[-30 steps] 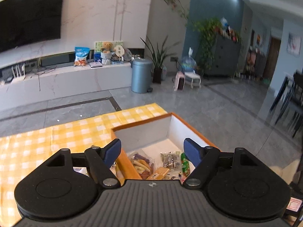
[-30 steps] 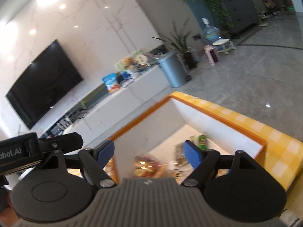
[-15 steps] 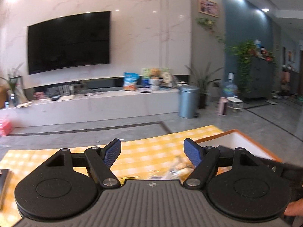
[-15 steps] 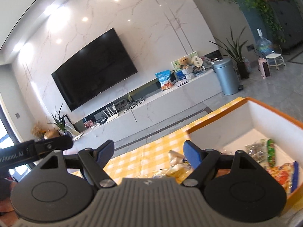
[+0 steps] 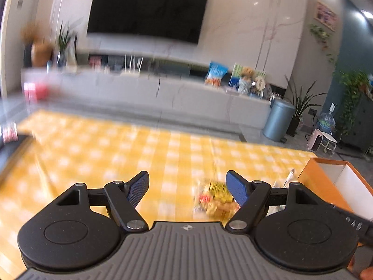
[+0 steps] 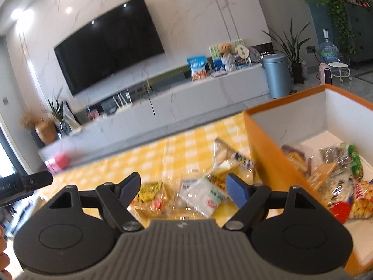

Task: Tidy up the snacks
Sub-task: 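Withdraw both grippers from the box back toward the snack pile, then close the right gripper on the white milk-stick bag and lift it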

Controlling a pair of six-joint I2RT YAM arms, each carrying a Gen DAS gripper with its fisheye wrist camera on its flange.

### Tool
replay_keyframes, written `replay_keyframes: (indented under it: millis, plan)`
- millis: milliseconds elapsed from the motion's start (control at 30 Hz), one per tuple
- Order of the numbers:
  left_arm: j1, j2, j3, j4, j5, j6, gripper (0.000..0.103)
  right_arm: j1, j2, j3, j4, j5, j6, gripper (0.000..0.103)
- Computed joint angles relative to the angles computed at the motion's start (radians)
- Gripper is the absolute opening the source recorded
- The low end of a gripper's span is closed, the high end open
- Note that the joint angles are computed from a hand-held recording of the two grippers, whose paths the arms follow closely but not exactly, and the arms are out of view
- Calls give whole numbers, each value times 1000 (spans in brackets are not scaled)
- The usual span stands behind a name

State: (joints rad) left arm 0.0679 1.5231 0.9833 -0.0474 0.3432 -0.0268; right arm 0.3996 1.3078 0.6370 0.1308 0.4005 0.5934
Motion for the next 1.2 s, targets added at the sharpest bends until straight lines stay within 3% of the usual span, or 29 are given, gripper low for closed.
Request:
replay_keyframes:
  millis: [167,267,433,667,933,1033,1133,1200]
  plan:
    - [71,105,59,-70,57,14,88,40,177,72,22,70,35,79]
    - [86,143,73,-88,70,36,88,13,281,170,-95,72,157,79]
    - [72,182,75,-88,19,51,88,-33,381,253,-135,58,291,89]
    - [69,234,110,-115,3,91,88,-37,522,409,-226,100,429,91]
    - [70,273,158,-187,-3,81,87,-53,686,616,-373,148,439,94]
    - [70,268,159,-194,0,84,87,-57,709,633,-388,168,444,85]
    - [68,268,162,-206,-4,87,87,-45,701,611,-370,199,409,65]
    - [64,267,165,-214,-10,90,87,-43,680,576,-335,194,376,61]
